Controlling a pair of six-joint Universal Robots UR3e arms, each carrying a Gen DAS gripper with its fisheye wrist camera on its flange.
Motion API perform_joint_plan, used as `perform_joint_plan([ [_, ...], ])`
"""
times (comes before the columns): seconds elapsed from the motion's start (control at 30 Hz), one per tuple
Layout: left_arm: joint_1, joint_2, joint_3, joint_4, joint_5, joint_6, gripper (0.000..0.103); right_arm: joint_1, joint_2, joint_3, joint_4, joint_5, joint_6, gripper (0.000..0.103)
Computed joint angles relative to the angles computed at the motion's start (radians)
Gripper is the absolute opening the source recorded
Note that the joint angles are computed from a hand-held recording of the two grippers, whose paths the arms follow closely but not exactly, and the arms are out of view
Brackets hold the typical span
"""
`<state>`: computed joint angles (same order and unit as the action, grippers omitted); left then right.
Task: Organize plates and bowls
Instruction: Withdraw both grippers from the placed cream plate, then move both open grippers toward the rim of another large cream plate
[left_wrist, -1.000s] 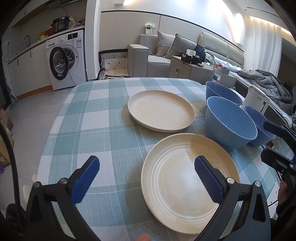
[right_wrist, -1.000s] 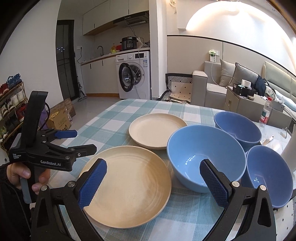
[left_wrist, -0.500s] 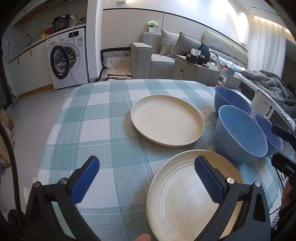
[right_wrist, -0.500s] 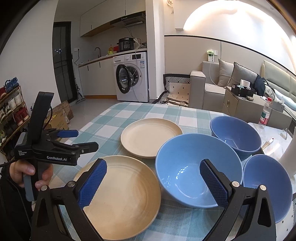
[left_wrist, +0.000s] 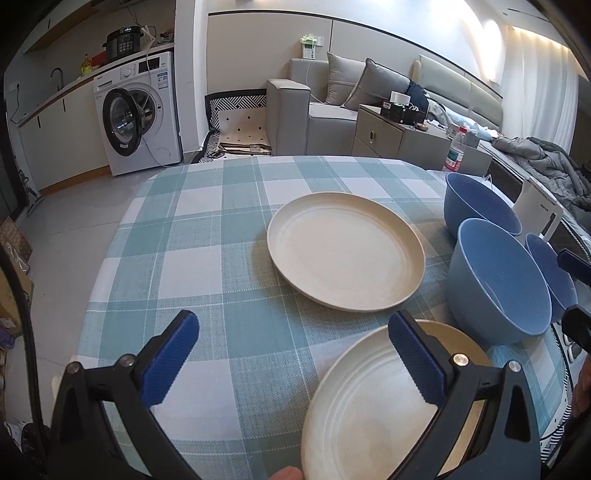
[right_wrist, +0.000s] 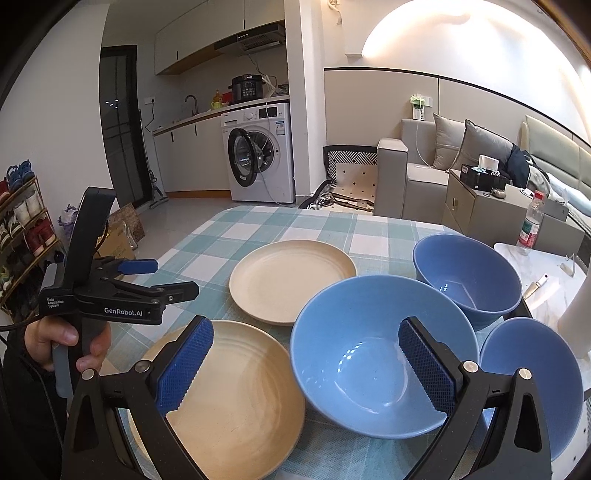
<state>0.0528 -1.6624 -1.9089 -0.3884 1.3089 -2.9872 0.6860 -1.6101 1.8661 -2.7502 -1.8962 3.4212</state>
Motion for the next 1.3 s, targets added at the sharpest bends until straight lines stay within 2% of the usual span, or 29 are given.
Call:
perform_joint_plan([
  [0.8, -0.044, -0.249, 0.287, -0.093, 0.1, -0.039, 0.103, -0.169, -0.041, 0.03, 0.0, 0.16, -0.041, 0.102],
  [1.3, -0.101, -0.384, 0.444, -0.176, 0.19, -0.047, 0.103, -0.243, -0.042, 0.056, -0.004, 0.201, -0.051, 0.102],
])
